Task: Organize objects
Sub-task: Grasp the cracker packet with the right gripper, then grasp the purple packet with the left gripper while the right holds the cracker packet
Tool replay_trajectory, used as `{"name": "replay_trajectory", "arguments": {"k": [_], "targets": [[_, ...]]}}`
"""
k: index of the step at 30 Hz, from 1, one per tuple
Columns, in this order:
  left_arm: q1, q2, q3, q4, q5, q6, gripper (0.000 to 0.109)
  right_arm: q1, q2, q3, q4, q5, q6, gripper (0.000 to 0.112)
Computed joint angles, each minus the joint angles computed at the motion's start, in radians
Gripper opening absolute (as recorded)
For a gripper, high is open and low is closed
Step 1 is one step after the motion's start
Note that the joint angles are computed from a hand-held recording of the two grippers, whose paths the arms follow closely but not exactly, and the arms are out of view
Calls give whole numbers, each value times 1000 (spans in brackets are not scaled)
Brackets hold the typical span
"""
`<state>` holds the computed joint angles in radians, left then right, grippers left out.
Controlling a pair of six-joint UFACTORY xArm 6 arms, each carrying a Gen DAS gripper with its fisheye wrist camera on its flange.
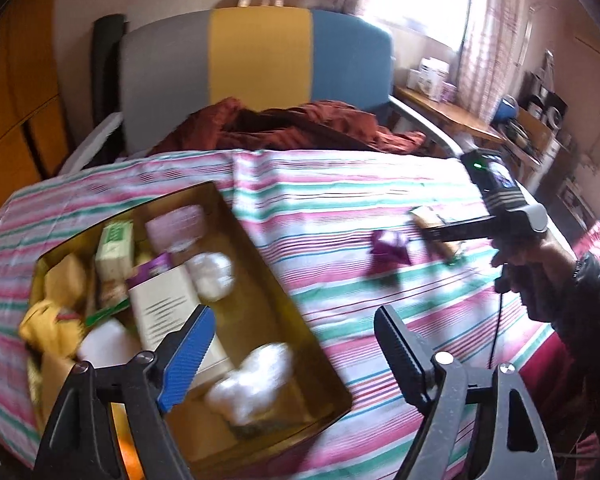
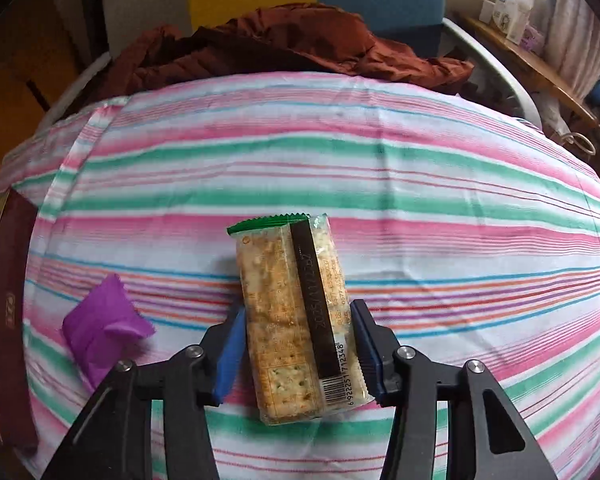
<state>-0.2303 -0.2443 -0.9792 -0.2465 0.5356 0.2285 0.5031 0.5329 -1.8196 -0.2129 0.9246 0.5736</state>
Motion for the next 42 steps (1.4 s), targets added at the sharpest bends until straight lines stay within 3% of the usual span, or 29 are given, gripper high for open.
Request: {"name": "replay_trajectory", "arguments": {"k": [11, 22, 25, 28, 29, 30, 37, 42], "targets": [[-100, 272, -294, 33, 142, 8, 71, 13, 32, -63, 4, 70, -51, 51], [-159, 600, -662, 69, 313, 17, 70, 2, 34, -73, 18, 94, -47, 52], [-175, 652, -712, 97, 319, 25, 69, 0, 34, -76, 9, 106, -40, 52], [-187, 710, -771, 124, 349, 14, 58, -2, 39, -86, 8, 115, -45, 52], [-188, 732, -791, 140, 360, -1, 47, -1, 41, -88, 7, 117, -48, 52], [-186, 753, -813, 142, 376, -9, 44, -1, 42, -90, 5, 118, -50, 52], [-178, 629, -618, 111, 263, -65, 42, -4, 40, -84, 3, 109, -58, 52], [-197, 461, -334, 189, 57, -148, 42, 3, 18, -48, 20, 43, -89, 50]]}}
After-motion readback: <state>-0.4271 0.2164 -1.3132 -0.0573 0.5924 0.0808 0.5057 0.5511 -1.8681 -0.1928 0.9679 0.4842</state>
